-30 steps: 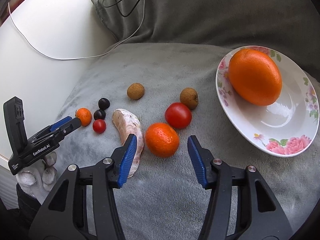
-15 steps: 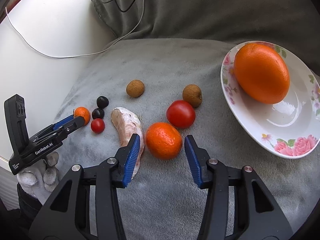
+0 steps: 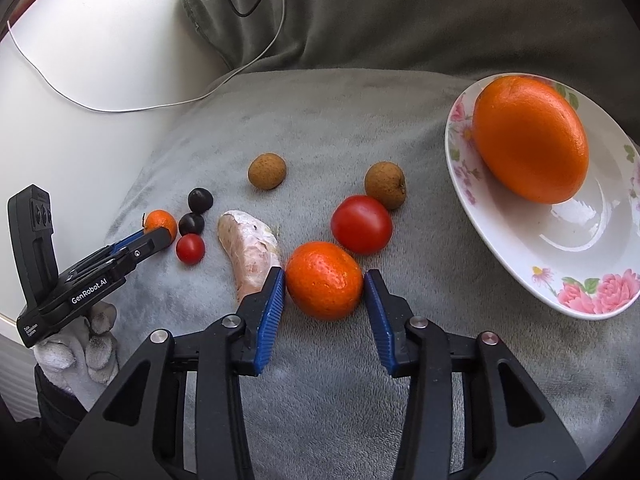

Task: Organize fruits
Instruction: 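Lower the right gripper around the small mandarin and close on it, then carry the mandarin with the right gripper while the left gripper carries a mandarin to the plate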

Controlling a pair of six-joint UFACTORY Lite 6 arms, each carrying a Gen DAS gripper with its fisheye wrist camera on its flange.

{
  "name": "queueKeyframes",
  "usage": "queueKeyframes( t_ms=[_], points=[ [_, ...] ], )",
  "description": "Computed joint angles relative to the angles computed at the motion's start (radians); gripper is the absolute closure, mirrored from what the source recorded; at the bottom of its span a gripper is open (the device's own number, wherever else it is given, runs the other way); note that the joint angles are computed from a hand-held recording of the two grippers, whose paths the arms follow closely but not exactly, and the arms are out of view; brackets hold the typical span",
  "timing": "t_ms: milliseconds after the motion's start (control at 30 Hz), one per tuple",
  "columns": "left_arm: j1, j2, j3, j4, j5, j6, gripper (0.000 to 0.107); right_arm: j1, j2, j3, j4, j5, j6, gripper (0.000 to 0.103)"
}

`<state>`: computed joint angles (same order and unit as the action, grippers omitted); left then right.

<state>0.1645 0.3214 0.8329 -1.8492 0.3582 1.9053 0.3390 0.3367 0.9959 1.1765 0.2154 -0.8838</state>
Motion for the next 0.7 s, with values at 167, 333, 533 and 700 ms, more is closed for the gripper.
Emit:
queueKeyframes(
  t_ms=[167, 333, 533, 700],
  points=[
    [-0.006, -0.017, -0.019, -0.041, 0.0, 0.035, 0.072, 0.008, -0.015, -0.015, 0.001, -0.015, -0.004, 0.062],
    [-0.003, -0.035, -0.033, -0.047, 0.003, 0.04, 0.072, 0.012, -0.045, -0.044, 0.056, -0.031, -0.052, 0.062],
    [-0.002, -0.088, -0.069, -0.05, 0.007, 0.046, 0.072, 0.014, -0.132, -0.105, 0.036, -0.053, -0.042, 0.062],
    [-0.014, -0.162, -0.098, -0.002, 0.014, -0.007, 0.072, 0.009, -0.235, -0.163, -0.049, -0.068, 0.035, 0.062]
  ],
)
